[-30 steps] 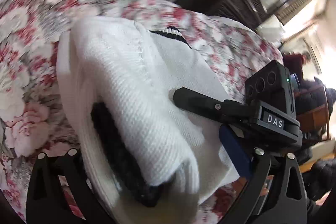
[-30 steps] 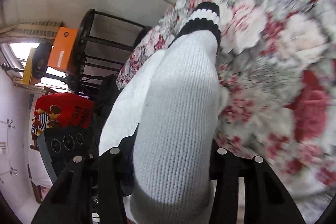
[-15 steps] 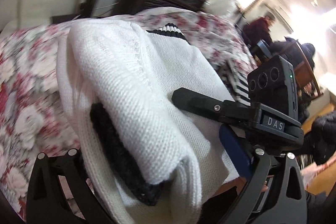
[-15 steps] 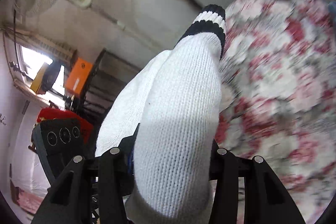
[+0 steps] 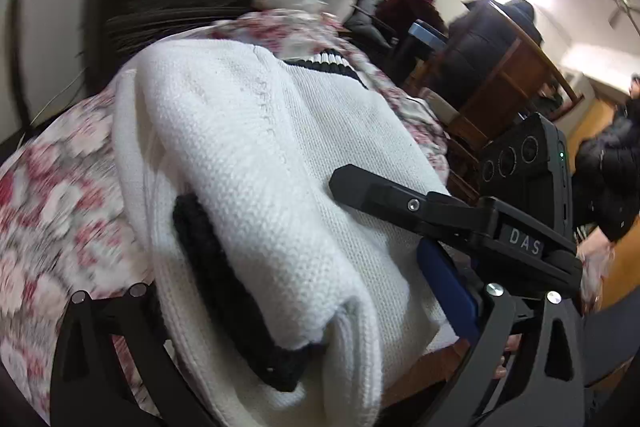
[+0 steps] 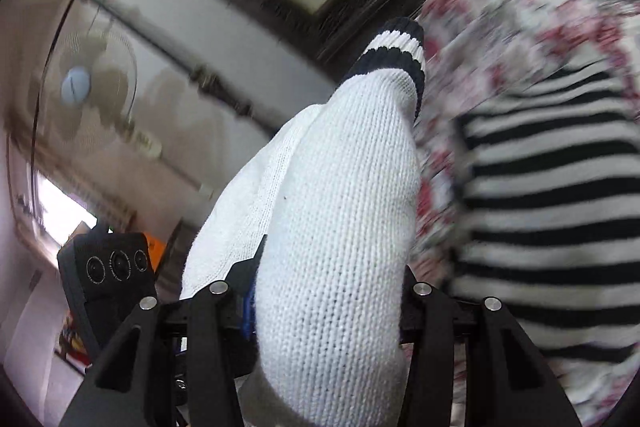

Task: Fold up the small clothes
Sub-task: 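Carry the lifted sweater bundle with both tools toward the striped clothes stack, then lower the sweater onto the clothes stack and open both tools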

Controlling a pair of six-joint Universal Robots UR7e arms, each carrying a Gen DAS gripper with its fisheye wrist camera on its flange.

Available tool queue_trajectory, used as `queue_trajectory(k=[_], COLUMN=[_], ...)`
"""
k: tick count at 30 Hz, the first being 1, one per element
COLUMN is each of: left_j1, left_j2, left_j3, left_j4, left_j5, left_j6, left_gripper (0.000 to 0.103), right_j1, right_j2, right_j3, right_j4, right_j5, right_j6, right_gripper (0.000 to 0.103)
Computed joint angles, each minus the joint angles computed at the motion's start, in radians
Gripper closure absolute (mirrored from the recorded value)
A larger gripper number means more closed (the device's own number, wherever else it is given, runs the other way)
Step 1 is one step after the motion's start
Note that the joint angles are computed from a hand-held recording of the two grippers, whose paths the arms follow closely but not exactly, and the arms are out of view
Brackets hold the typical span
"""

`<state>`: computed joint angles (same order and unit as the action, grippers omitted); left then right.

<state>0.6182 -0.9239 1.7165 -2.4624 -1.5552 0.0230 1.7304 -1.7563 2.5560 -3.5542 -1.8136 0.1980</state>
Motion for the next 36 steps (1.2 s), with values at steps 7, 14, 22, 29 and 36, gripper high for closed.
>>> queue_trajectory(k=[7,14,22,29,36], left_j1=[-0.079,-0.013,-0.014,-0.079,-0.033], left_j2=[0.143,0.291,0.248,0.217,0.283], left_j3=[-0.051,-0.130,-0.082,-0.041,-0.121], left_j4=[-0.081,0.090,0.062,-0.002,0.121], left_j5=[0.011,0.135,0.151,0.312,0.229], left_j6=[0.016,-0.255,-0.287,-0.241,-0.313], left_gripper=[0.004,0.004,0.004,0.004,0.004], right_j1=[-0.200,-0.754,-0.509,-0.137,-0.360], right_j2=[-0.280,-0.423,-0.349,-0.199,-0.240], right_j3=[0.082,0.166,0.116,0.086,0.101], right_j4=[0.063,0.214,0.187,-0.007,0.159], right_j5=[0.063,0.425,0.124,-0.382,-0.148], right_j6=[-0.060,0.030,0.037,-0.024,0.040], right_gripper=[0.056,0.052,0.048,0.041,0.032])
